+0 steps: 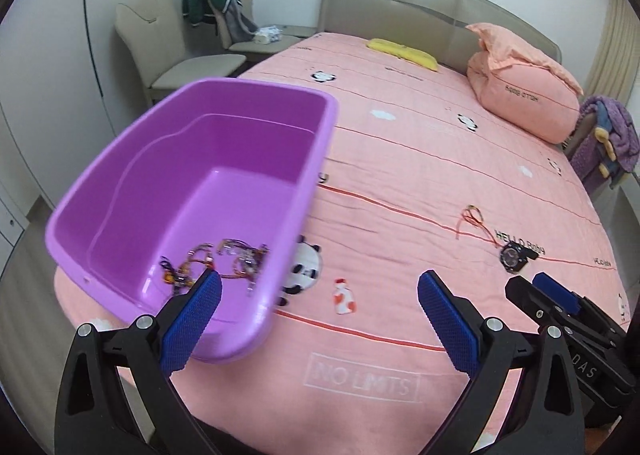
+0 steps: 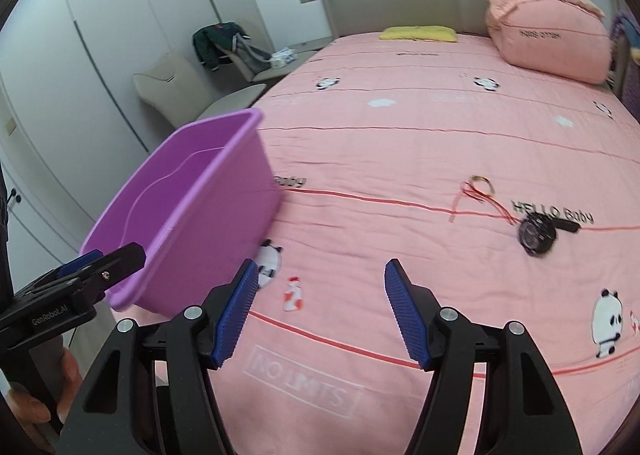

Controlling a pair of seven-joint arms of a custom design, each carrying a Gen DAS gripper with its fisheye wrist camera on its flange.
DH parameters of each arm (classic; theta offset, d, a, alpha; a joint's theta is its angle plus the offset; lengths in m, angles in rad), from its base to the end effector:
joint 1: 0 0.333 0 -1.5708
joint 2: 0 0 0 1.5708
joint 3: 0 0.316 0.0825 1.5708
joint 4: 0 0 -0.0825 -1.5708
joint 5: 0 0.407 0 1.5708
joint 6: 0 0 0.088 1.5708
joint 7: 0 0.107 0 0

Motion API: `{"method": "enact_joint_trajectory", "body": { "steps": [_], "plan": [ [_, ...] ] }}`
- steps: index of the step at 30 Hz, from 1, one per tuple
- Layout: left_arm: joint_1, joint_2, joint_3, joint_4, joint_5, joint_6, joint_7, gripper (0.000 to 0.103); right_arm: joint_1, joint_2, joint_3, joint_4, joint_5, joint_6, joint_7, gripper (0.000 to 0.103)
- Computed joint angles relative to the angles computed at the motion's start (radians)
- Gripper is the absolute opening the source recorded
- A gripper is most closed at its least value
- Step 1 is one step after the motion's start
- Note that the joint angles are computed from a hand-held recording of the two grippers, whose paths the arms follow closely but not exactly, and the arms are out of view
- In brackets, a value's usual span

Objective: Organize jewelry
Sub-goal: 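Withdraw both open tools from the basin back over the bed, then close the left tool on the red-string bracelet while the right tool grasps the black wristwatch strap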

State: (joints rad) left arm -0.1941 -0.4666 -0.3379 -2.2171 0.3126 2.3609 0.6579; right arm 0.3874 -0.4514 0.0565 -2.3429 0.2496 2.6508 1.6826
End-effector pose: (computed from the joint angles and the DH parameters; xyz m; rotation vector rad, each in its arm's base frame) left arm 0.4096 -0.2659 0.6105 -2.0069 1.6225 -0.7218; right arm 0.4403 0.2058 0.5853 -1.8173 1.5433 -0.2751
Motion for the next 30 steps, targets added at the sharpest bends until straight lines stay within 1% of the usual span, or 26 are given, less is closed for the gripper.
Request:
{"method": "enact_joint_trajectory", "body": {
  "steps": [7,10,14,17,21,26,28,30],
  "plan": [
    [-0.029,0.138,-0.044,0.087,0.044,0.042,-0.024,0.097,-0.089,-0.088,-0.033,-0.113,-0.046,0.008,0.027,0.063],
    [-0.051,0.213,-0.045,0.134,0.068,0.052,-0.033,0.097,-0.133,-0.103,-0.044,-0.145,-0.070,0.012,0.044,0.063],
    [-0.087,0.343,-0.038,0.231,0.118,0.057,-0.052,0.097,-0.183,-0.094,-0.061,-0.162,-0.096,0.020,0.058,0.063],
    [-0.124,0.442,-0.019,0.310,0.160,0.064,-0.059,0.097,-0.225,-0.065,-0.064,-0.160,-0.126,0.037,0.069,0.063],
    [-0.183,0.589,0.020,0.439,0.209,0.061,-0.051,0.097,-0.258,0.001,-0.086,-0.134,-0.139,0.055,0.068,0.063],
    [-0.255,0.768,0.081,0.619,0.216,0.041,-0.001,0.097,-0.303,0.128,-0.093,-0.060,-0.157,0.087,0.094,0.063],
    [-0.285,0.843,0.108,0.704,0.219,0.029,0.016,0.097,-0.311,0.182,-0.100,-0.024,-0.158,0.097,0.091,0.063],
    [-0.310,0.919,0.132,0.794,0.211,0.005,0.036,0.097,-0.310,0.250,-0.110,0.030,-0.149,0.088,0.066,0.063]
  ]
}}
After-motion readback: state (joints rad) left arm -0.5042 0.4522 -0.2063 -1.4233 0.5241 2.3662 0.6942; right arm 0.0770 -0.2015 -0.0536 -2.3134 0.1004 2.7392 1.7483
